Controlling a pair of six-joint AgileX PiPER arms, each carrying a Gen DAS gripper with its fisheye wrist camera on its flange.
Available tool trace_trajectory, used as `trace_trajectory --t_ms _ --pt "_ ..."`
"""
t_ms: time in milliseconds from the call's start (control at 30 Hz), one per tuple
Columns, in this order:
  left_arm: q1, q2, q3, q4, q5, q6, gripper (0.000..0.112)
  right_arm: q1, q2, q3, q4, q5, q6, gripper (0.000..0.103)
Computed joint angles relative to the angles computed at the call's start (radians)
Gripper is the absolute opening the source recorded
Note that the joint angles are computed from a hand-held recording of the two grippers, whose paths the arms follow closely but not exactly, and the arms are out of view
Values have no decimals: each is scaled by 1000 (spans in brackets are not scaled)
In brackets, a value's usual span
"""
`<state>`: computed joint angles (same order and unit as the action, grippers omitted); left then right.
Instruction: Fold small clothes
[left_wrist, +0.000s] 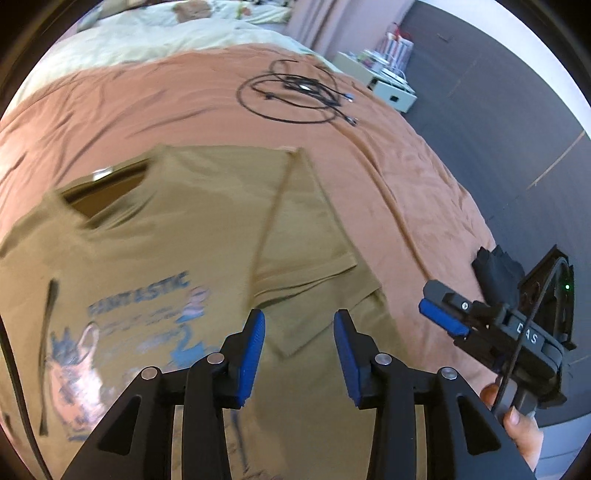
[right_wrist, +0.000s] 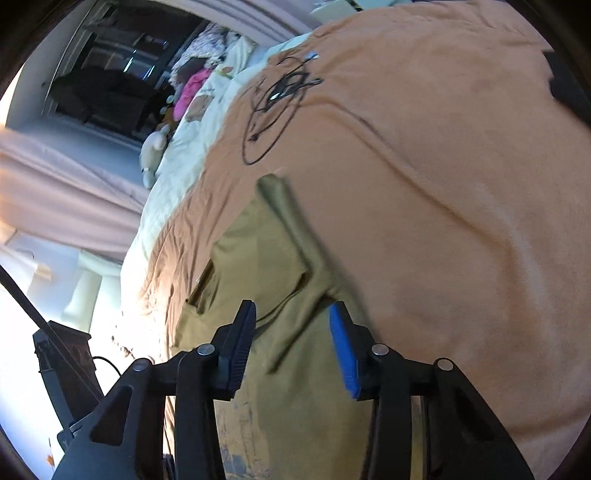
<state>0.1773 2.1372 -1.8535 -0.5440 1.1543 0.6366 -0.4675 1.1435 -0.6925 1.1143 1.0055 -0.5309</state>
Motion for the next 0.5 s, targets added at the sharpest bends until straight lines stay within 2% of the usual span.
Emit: trace_trajectory --t_ms 200,267,333,500 --pt "-105 95 -92 90 -46 -46 42 -7 12 -5 -9 16 14 39" --pt "-125 125 -118 127 -73 -58 56 12 30 -27 -17 8 24 39" --pt "-138 143 -119 159 -119 -59 62 0 10 -32 -55 14 22 39" --pt "-149 201 -130 209 -156 -49 63 73 34 -48 -106 -44 41 39"
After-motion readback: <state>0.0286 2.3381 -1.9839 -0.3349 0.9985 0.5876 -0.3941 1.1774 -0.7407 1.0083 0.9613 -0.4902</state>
